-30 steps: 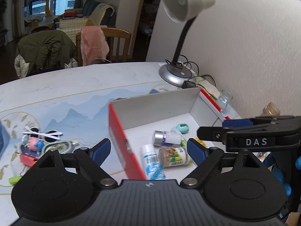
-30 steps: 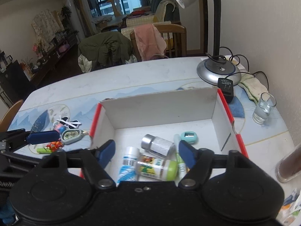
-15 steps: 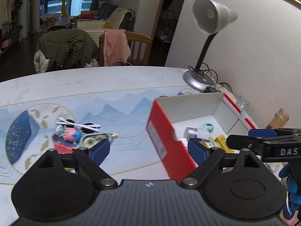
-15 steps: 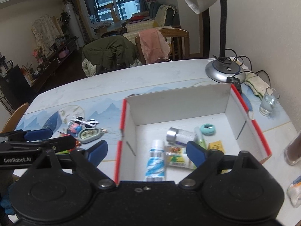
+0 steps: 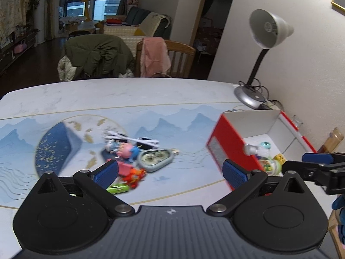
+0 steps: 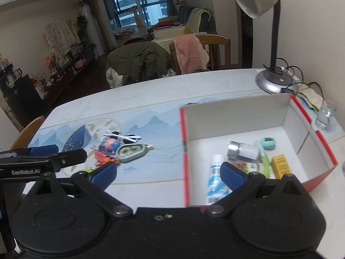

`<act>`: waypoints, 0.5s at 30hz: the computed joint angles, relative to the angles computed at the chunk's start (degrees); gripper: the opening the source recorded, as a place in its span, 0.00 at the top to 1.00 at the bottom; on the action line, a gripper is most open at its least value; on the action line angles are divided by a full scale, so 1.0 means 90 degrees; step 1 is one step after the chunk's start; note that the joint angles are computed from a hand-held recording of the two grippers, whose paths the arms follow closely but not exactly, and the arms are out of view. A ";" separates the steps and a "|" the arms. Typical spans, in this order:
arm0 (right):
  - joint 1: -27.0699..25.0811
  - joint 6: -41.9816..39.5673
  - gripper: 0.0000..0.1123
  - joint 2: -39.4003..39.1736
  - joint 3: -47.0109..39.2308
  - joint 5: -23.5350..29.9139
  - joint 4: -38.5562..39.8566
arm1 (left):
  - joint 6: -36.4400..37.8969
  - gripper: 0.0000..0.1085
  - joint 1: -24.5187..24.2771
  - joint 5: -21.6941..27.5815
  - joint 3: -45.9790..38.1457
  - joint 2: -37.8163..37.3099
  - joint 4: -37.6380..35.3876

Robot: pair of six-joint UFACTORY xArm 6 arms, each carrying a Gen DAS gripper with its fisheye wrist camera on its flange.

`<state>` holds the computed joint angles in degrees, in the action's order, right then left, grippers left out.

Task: Organize rigid objects
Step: 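Withdraw both tools from the red box toward the remaining items, then grasp the green stick with the left tool while the right tool grasps the grey correction tape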

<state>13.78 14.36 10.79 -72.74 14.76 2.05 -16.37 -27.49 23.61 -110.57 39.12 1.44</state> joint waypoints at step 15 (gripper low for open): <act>0.0573 0.0609 0.09 0.0984 -0.1169 0.0542 -0.0201 | 0.0192 0.05 0.0702 -0.0257 0.0961 -0.0135 -0.0017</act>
